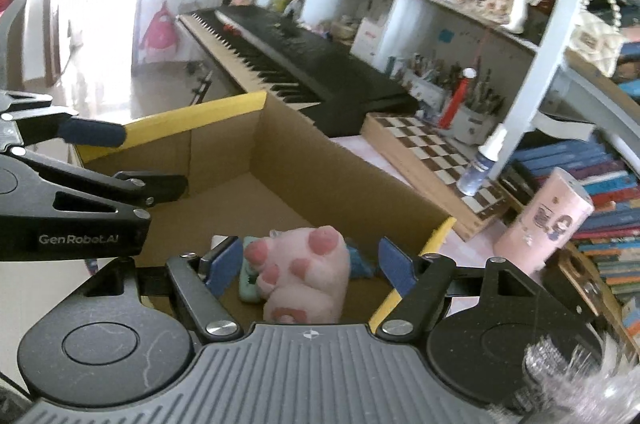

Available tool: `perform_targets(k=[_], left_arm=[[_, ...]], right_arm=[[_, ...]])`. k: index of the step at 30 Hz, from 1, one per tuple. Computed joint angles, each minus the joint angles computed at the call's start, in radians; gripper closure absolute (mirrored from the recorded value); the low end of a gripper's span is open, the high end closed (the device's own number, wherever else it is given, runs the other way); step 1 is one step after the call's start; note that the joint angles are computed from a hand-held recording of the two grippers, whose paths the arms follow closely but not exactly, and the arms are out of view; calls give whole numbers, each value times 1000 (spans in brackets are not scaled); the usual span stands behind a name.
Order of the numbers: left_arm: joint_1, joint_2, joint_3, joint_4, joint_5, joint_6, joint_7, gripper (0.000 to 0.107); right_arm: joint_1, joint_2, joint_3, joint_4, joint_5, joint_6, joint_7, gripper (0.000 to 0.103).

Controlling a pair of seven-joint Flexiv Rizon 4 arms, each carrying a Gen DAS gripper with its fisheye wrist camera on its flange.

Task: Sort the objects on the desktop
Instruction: 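Lower both tools into the yellow box and open them to release the charger and pig, then lift both open tools out of the box and move back over the mat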

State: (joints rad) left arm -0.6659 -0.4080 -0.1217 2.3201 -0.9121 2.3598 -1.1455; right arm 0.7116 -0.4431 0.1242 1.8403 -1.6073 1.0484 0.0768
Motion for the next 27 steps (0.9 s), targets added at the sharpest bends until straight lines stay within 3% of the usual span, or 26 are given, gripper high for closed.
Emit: perform_targets(k=[7, 14, 27], left_arm=[[5, 14, -2, 39, 46, 34, -58, 31], [1, 34, -8, 84, 60, 59, -96, 30], [-37, 105, -27, 223, 35, 101, -148, 24]], right_arm=[[27, 61, 26, 66, -77, -135, 185, 32], [50, 103, 69, 121, -82, -259, 277, 32], [128, 132, 130, 176, 65, -427, 416, 32]])
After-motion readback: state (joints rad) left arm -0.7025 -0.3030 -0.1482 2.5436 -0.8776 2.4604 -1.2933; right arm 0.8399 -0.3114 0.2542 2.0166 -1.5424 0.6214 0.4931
